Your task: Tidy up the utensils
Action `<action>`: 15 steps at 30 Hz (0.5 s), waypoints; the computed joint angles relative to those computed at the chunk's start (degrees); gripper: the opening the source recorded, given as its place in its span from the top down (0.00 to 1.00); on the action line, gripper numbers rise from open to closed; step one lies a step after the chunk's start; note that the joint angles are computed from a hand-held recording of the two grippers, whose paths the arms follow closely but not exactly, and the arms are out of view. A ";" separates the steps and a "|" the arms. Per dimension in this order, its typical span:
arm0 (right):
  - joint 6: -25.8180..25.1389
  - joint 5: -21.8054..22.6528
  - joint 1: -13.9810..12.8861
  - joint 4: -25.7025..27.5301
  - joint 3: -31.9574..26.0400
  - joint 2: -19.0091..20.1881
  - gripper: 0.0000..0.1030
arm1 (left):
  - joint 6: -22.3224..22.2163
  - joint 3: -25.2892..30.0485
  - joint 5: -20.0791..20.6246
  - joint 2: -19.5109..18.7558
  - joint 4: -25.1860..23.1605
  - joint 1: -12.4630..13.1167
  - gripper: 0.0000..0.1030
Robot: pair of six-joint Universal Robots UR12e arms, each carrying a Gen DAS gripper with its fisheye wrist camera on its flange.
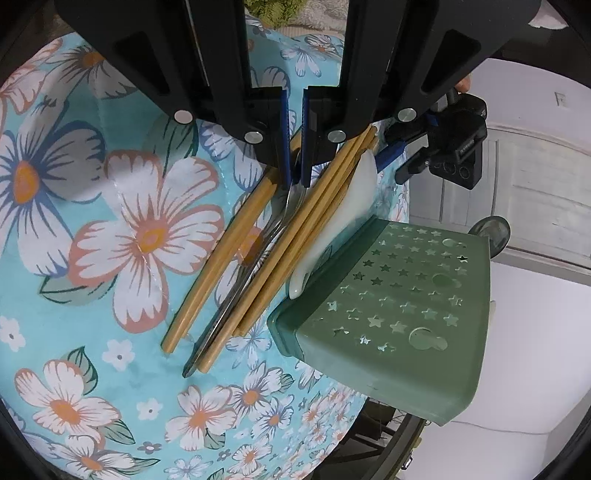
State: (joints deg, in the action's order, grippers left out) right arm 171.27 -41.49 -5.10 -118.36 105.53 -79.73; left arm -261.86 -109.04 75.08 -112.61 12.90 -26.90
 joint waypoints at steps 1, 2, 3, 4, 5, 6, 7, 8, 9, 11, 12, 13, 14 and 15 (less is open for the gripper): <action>-0.06 0.03 -0.03 0.10 -0.02 0.01 0.95 | -2.10 -0.25 -0.75 -0.85 4.16 0.11 0.68; -0.06 0.03 -0.03 0.10 -0.02 0.01 0.95 | -3.91 -0.67 -1.43 -1.46 7.74 0.34 0.68; -0.11 0.04 -0.03 0.24 -0.02 0.01 0.95 | -6.55 -0.88 -2.21 -2.48 12.18 0.47 0.68; -0.09 0.03 -0.01 0.29 -0.05 0.02 0.95 | -8.35 -0.85 -2.68 -3.28 14.77 0.48 0.67; -0.08 0.05 -0.01 0.35 -0.06 0.05 0.95 | -8.85 -0.78 -2.78 -3.49 14.96 0.35 0.66; -0.02 0.10 0.00 0.37 -0.08 0.05 0.95 | -8.61 -0.70 -2.83 -3.40 13.66 0.23 0.66; 0.01 0.11 0.00 0.36 -0.07 0.04 0.95 | -7.74 -0.53 -2.87 -3.18 11.84 0.06 0.66; 0.05 0.03 0.04 0.32 -0.11 0.06 0.95 | -6.46 -0.28 -2.83 -2.87 10.04 -0.09 0.66; 0.06 0.03 0.04 0.30 -0.11 0.05 0.95 | -5.32 -0.03 -2.91 -2.55 8.38 -0.14 0.66; 0.17 0.04 0.07 0.23 -0.12 0.07 0.95 | -1.67 1.03 -3.24 -1.73 2.45 -0.42 0.66; 0.13 0.02 0.06 0.28 -0.12 0.06 0.95 | 0.08 1.67 -3.27 -1.48 -0.40 -0.56 0.66; 0.12 0.02 0.05 0.24 -0.10 0.05 0.95 | 1.49 2.06 -3.15 -1.21 -2.48 -0.68 0.66; 0.30 -0.05 0.07 0.01 -0.08 0.05 0.95 | 2.80 2.61 -2.74 -1.00 -4.59 -0.92 0.66; 0.30 -0.07 0.10 0.01 -0.10 0.07 0.95 | 2.95 2.81 -2.55 -1.00 -5.04 -0.99 0.66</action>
State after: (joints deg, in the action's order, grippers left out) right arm 171.57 -41.56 -5.00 -118.35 105.43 -79.67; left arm -258.91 -106.23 72.53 -113.61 7.86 -27.89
